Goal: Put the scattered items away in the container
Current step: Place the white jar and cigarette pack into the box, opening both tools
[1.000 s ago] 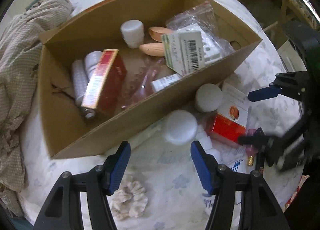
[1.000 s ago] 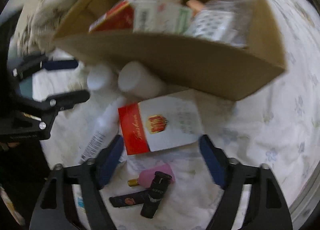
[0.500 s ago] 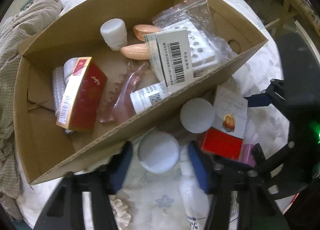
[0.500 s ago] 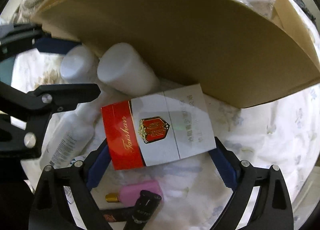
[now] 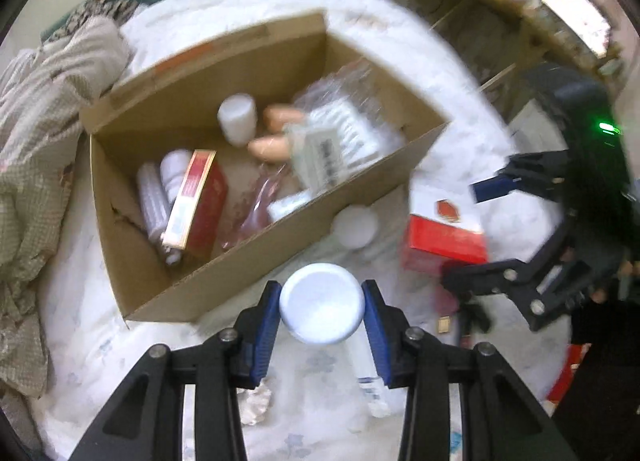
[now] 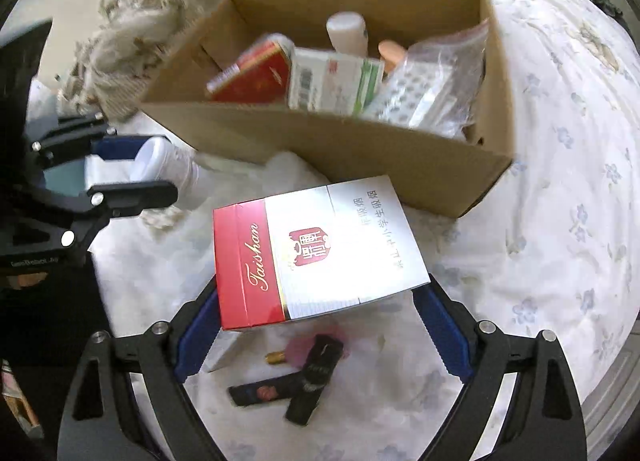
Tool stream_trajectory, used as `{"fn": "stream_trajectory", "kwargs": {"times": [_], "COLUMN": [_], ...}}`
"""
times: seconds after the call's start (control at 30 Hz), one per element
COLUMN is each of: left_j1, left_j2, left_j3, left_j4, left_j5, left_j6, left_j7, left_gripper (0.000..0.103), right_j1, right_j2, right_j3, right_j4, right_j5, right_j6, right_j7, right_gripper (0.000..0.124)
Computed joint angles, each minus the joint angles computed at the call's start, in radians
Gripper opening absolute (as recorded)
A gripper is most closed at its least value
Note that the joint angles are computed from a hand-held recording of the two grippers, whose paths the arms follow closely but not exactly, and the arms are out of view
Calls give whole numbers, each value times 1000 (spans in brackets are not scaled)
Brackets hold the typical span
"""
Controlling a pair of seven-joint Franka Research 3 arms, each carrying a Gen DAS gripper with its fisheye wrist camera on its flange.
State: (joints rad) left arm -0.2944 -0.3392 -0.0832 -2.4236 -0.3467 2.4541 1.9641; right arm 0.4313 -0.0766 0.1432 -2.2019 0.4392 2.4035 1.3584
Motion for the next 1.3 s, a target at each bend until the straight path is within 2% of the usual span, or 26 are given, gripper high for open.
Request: {"fn": "stream_trajectory", "kwargs": {"times": [0.13,0.27,0.37,0.47,0.57,0.63,0.83,0.93,1.03,1.13,1.3], "left_j1": [-23,4,28,65,94,98,103,113,106,120,119], "left_j2": [-59,-28,27,58,120,134,197,221,216,204,209], "left_j3": [39,19,4,-12,-38,-39,-56,-66,-54,-71,-73], "left_j4": [-15,-6,24,55,100,112,167,190,187,177,178], "left_j5": [-100,-88,-50,24,110,135,186,212,126,217,263], "left_j6": [39,152,217,216,225,217,173,168,188,204,195], "left_j7": [49,-54,-157,-274,-390,-421,-495,-550,-506,-564,-587], "left_gripper": [41,41,41,41,41,41,41,41,41,41,41], "right_j1": [-5,-9,-18,-16,-12,-6,15,13,3,3,-1], "right_j2": [-61,-121,-119,-70,-10,56,175,172,158,141,143], "right_j3": [-28,-33,-29,6,14,16,12,2,0,-4,-3], "right_j4": [-7,-26,-11,15,55,111,217,213,203,194,192], "right_j5": [144,201,183,112,47,7,-82,-103,-82,-114,-121], "right_j6": [-26,34,90,167,227,256,270,263,263,282,301], "right_j7": [-86,-109,-70,52,138,185,273,289,293,319,335], "right_gripper": [93,93,93,93,93,93,93,93,93,93,93]}}
